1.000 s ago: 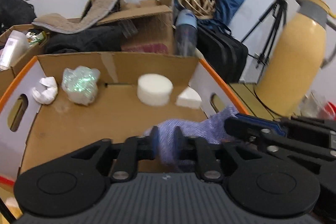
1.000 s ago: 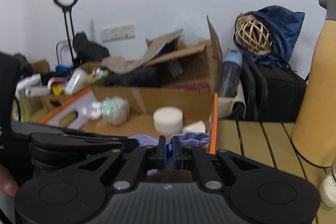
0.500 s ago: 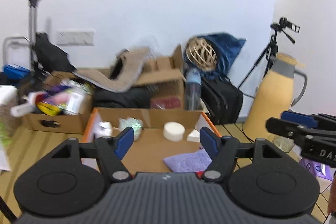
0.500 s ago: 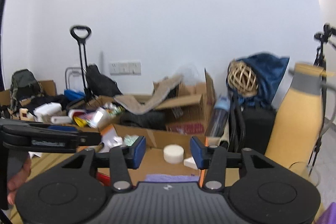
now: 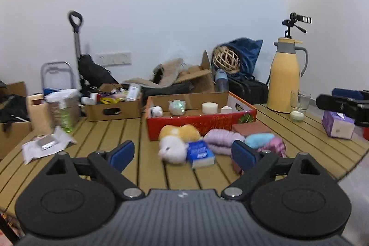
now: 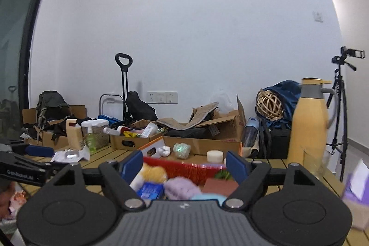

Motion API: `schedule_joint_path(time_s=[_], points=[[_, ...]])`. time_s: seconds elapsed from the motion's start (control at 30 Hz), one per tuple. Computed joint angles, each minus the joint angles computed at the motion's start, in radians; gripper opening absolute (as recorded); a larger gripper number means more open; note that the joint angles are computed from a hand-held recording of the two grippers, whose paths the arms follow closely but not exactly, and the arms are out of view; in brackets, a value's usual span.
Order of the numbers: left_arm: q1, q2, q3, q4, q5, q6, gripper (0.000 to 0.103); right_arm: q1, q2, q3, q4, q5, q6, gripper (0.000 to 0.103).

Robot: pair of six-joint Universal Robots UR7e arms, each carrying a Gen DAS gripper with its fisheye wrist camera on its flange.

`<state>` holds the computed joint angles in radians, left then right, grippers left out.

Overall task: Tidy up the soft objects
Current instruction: 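Move both tools back over the soft items on the table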

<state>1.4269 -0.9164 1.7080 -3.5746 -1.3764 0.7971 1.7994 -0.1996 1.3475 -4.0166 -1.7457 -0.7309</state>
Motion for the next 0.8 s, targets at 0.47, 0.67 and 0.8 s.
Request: schedule_joint_path(time_s=[0.47, 0.67, 0.8], points=[[0.044, -0.103, 0.228, -0.163, -0.065, 0.010, 0.100, 0.013, 0.019, 0.252, -0.206, -0.032, -0.015, 0.086], [0.051, -0.061, 0.176, -0.146, -0.090, -0.011, 0.100, 0.000, 0.037, 0.198, -0.200, -0.024, 0.014, 0.085], [0.046, -0.007, 0.092, -0.079, -0.090, -0.035, 0.100, -0.018, 0.046, 0.114, -0.113, -0.024, 0.042, 0.083]])
